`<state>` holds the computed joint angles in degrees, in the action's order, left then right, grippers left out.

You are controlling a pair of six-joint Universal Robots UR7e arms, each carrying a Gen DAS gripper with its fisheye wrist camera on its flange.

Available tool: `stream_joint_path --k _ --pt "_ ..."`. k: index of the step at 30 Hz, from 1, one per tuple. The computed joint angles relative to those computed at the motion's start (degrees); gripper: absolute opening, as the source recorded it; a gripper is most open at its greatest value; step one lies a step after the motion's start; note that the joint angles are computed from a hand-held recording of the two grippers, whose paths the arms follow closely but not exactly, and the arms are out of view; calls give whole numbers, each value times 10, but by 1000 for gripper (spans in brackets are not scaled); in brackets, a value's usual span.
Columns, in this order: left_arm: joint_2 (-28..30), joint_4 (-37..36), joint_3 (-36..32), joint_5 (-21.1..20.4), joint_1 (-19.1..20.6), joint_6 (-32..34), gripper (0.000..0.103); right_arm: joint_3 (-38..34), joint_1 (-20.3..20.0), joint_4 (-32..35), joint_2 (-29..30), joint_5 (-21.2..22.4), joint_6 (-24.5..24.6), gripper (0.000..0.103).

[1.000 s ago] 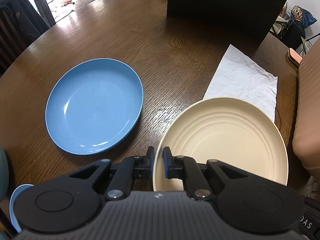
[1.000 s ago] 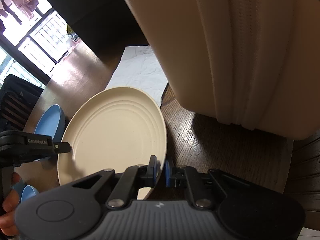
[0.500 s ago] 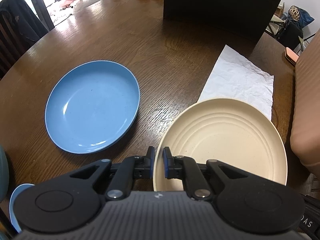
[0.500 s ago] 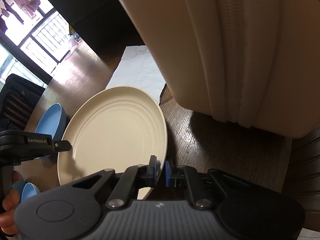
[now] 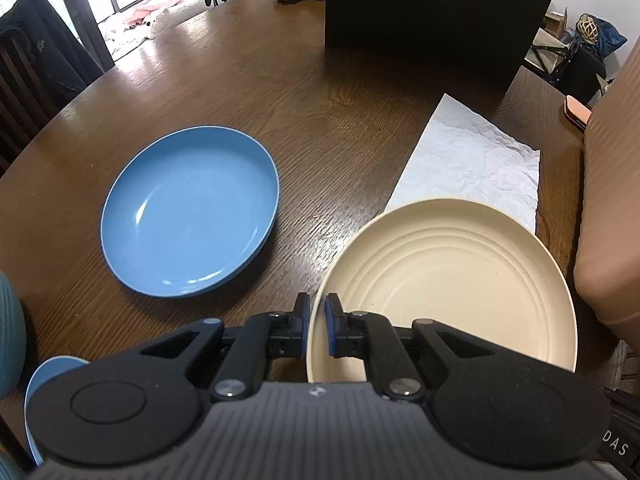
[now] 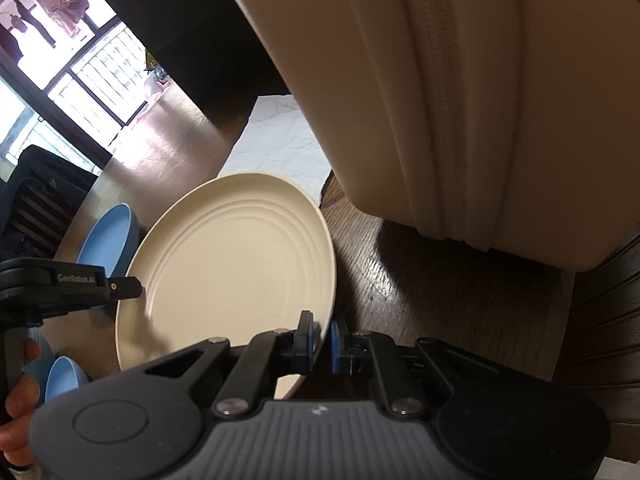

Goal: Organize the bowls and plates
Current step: 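Lift and carry the cream plate with both grippers toward the blue dishes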

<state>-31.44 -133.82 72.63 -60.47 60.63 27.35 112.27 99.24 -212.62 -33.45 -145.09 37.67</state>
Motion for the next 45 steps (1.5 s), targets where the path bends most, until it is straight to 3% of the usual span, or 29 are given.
stream_joint_path --k 19,45 --pt "-101 -77 142 24 -21 -50 9 52 14 -66 -21 27 -87 8" --pt "-279 -150 341 98 -42 -173 9 91 22 -89 -31 126 -208 8"
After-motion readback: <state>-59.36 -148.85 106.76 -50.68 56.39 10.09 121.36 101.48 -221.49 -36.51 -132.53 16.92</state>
